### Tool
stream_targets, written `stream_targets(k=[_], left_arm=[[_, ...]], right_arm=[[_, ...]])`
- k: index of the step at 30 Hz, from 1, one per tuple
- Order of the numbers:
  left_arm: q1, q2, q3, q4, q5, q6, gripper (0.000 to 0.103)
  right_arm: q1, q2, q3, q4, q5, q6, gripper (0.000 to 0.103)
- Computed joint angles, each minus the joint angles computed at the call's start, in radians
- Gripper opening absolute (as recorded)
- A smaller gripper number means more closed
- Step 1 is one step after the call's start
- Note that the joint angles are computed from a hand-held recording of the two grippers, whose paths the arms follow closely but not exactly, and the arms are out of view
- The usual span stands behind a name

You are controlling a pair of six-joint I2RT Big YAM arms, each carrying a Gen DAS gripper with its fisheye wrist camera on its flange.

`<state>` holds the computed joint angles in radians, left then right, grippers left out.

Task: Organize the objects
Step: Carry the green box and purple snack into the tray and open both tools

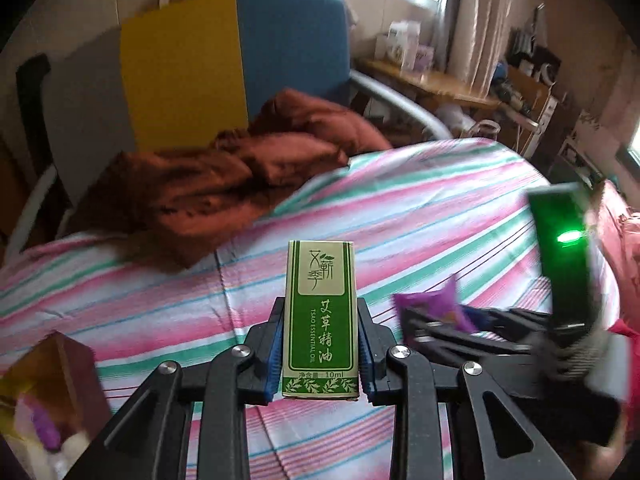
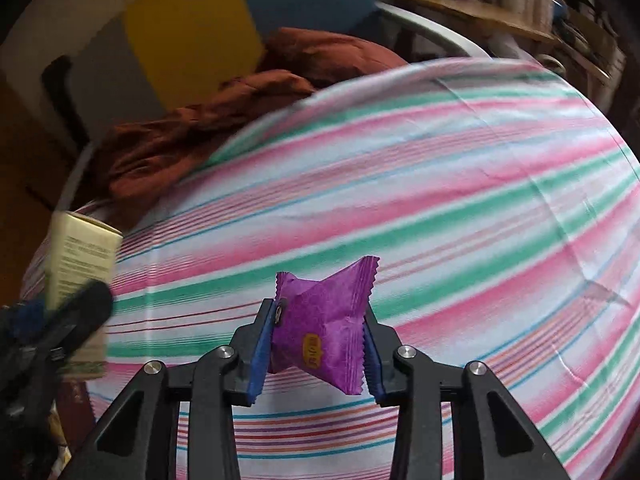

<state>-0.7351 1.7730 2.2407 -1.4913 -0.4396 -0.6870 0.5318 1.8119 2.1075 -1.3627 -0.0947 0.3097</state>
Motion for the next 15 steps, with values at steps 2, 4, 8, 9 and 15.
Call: stream_targets(k=[2,4,8,9,15], left_arm=[[-0.015,-0.008,0.033,-0.016,-0.025,0.003,0.031],[-0.029,-0.013,0.066,-0.033,-0.052,0.004,0.031],[-0.058,-0.041,0.099,-0.063,-0.118,0.002,0.031],[-0.068,-0.050,0.106,-0.073,-0.136,0.000,0.031],[-0.137,-0.127,0.086,-0.117,-0.263,-0.027,0.031]], right_arm=[[-0.008,0.003,0.003,0.016,-0.021,-0.031,0.038],[-0.007,-0.034,-0.046,0.043,-0.037,-0.047,0.038],[0.016,-0.058,-0.068,0.089,-0.059,-0.066,0.038],[0.024,-0.062,-0.062,0.088,-0.059,-0.067,0.038],[0.051,-0.087,-0.089,0.127,-0.073,-0.112,0.038]])
